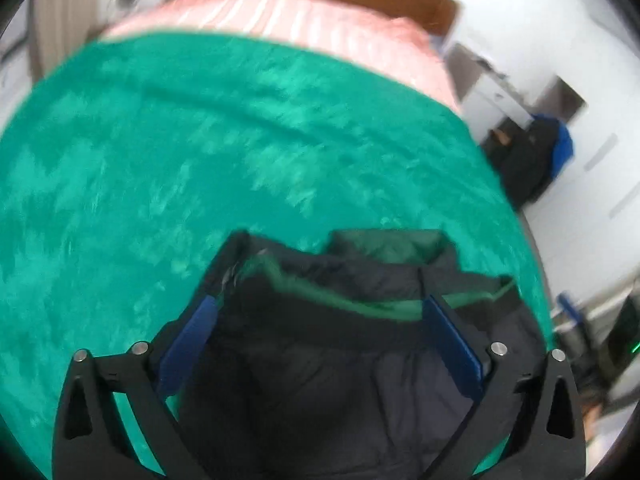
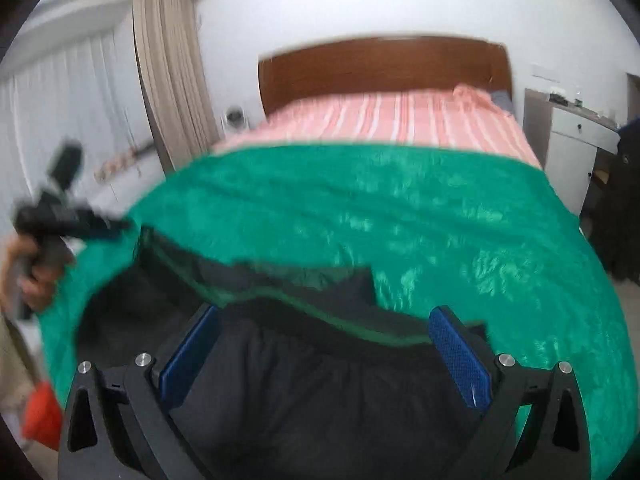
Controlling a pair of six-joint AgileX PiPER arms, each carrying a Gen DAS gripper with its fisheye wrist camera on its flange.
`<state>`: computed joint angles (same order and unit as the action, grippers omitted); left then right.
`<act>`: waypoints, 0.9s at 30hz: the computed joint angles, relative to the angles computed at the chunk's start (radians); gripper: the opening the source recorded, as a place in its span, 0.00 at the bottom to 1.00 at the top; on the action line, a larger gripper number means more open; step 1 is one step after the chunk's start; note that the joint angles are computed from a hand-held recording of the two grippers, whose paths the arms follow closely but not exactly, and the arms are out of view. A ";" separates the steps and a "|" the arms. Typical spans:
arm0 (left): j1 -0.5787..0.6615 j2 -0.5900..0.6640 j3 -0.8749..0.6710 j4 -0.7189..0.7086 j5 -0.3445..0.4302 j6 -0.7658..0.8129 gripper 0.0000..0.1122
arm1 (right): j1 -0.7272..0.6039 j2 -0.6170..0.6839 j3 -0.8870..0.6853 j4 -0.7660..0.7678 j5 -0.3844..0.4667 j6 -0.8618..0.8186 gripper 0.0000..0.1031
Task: Fold large clothes
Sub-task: 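Lift the hem with both grippers and fold it up toward the collar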
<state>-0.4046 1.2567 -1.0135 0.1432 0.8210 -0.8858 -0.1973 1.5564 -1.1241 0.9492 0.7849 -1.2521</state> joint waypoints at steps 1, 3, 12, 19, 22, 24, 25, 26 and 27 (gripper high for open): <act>0.058 -0.024 0.037 -0.033 0.009 0.015 0.86 | 0.043 0.035 -0.001 -0.090 -0.064 0.073 0.99; 0.059 -0.111 0.117 0.016 -0.012 -0.036 0.83 | 0.106 0.096 0.045 -0.201 -0.198 0.173 0.99; -0.527 0.032 0.175 0.530 0.123 -0.349 0.88 | 0.063 0.109 -0.084 -0.288 0.189 0.199 0.99; -0.195 0.119 0.333 0.492 -0.124 -0.668 0.91 | 0.212 0.236 -0.029 -0.431 -0.302 0.507 0.91; -0.265 0.088 0.289 0.486 0.011 -0.663 0.88 | 0.230 0.247 -0.051 -0.494 -0.295 0.570 0.93; -0.392 0.053 0.245 0.545 0.164 -0.683 0.88 | 0.187 0.197 -0.032 -0.391 -0.246 0.462 0.93; -0.451 0.036 0.229 0.583 0.219 -0.705 0.89 | 0.150 0.163 -0.013 -0.292 -0.217 0.370 0.93; -0.496 0.021 0.207 0.610 0.263 -0.715 0.89 | 0.101 0.138 -0.007 -0.192 -0.167 0.286 0.94; -0.521 0.008 0.179 0.631 0.286 -0.711 0.90 | 0.046 0.113 -0.004 -0.100 -0.103 0.219 0.94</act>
